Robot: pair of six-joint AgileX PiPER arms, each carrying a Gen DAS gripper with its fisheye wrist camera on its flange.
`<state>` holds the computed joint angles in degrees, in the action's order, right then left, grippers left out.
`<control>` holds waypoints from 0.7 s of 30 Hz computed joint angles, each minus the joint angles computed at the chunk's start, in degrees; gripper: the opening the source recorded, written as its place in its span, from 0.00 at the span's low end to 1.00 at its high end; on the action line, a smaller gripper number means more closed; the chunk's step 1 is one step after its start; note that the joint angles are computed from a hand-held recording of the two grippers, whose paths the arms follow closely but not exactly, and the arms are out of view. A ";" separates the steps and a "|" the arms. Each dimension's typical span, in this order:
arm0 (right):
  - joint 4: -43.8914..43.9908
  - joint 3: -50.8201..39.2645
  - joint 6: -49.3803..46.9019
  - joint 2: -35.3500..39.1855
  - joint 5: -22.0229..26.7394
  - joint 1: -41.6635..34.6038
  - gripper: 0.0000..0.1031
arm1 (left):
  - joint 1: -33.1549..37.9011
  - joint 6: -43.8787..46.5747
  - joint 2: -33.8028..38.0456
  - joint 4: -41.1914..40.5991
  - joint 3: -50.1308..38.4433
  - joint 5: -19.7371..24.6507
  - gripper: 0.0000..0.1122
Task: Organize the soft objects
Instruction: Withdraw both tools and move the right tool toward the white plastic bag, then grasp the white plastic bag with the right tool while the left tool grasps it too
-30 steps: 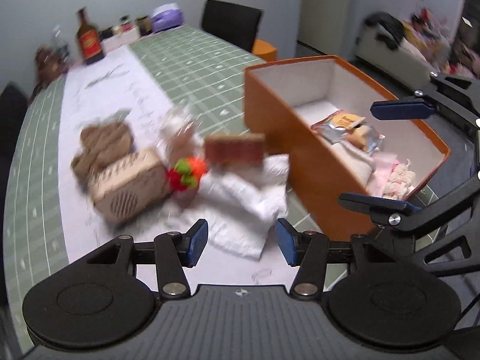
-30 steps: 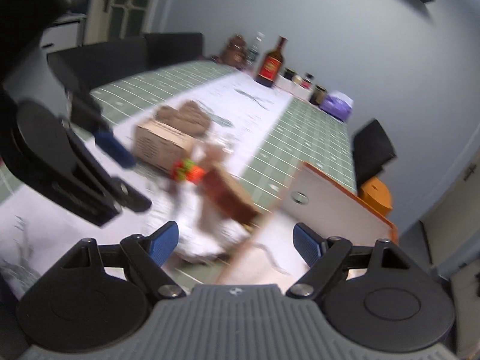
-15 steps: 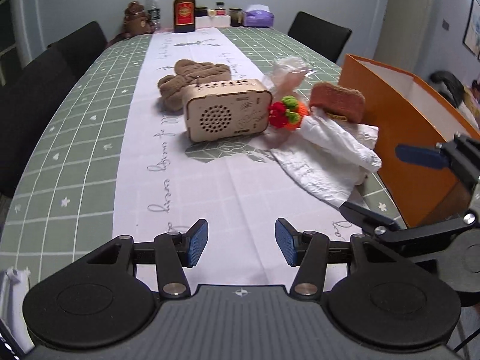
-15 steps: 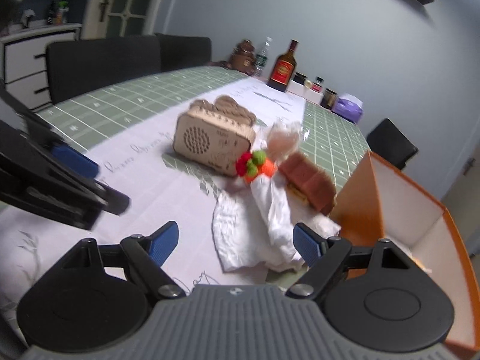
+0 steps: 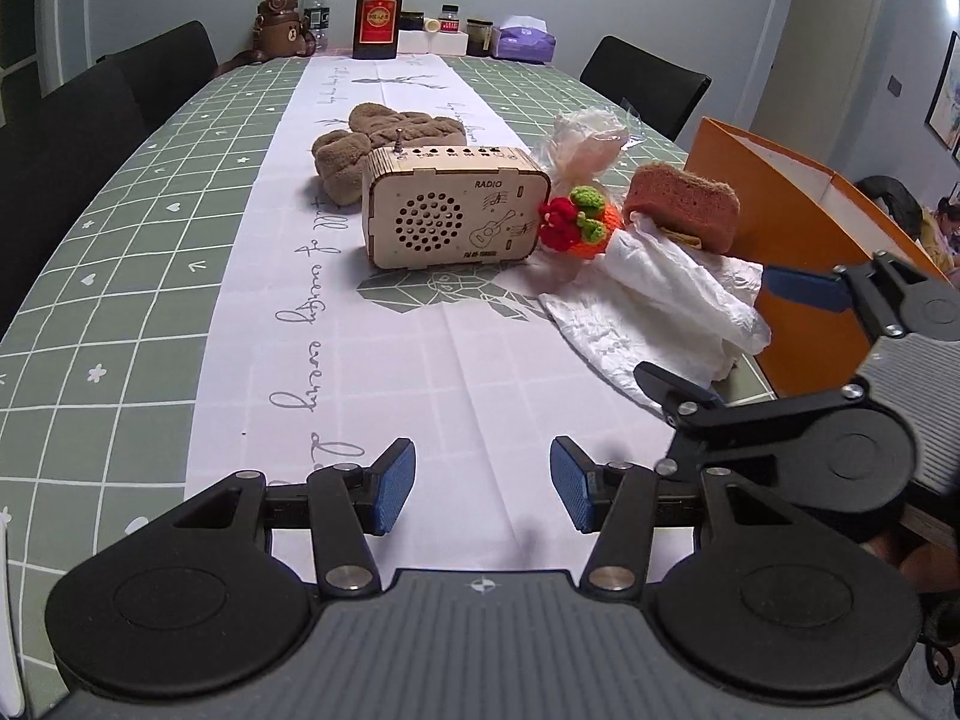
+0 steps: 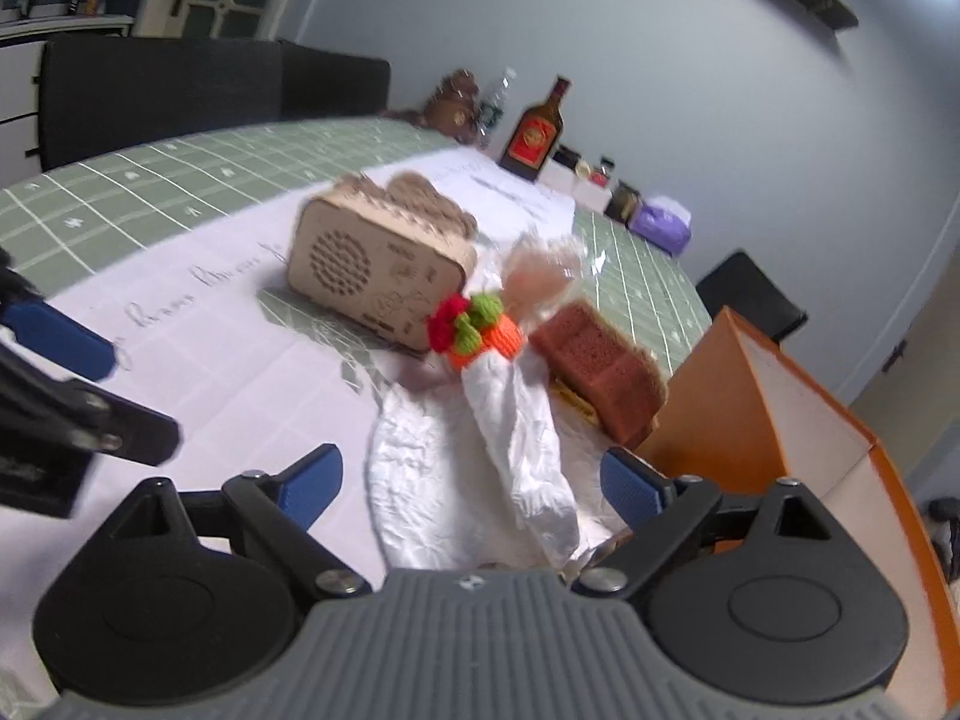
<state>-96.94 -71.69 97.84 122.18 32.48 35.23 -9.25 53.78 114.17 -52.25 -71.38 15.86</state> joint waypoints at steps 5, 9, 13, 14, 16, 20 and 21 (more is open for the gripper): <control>9.56 -4.19 -7.33 2.68 -5.25 -3.51 0.70 | 0.19 -2.22 1.38 1.53 -2.54 1.32 0.55; 13.98 -5.42 -9.36 3.67 -8.12 -4.98 0.60 | 0.13 -3.77 2.54 3.21 -4.31 2.38 0.55; 17.35 -4.25 -8.72 2.38 -15.32 -7.70 0.42 | 0.39 -3.61 3.29 2.88 -4.94 3.32 0.55; 18.10 -4.40 -9.09 2.46 -15.86 -7.87 0.40 | 0.50 -3.61 3.43 2.78 -5.04 3.56 0.55; 18.38 -4.31 -9.27 2.37 -16.68 -7.94 0.30 | 0.71 -3.76 3.55 2.63 -5.05 3.92 0.55; 20.04 -5.03 -11.22 2.53 -13.64 -5.28 0.14 | 1.17 -2.45 2.53 0.80 -3.69 3.69 0.55; 19.77 -4.88 -11.22 2.38 -13.54 -4.55 0.14 | 1.35 -1.38 2.03 -0.25 -2.98 3.42 0.55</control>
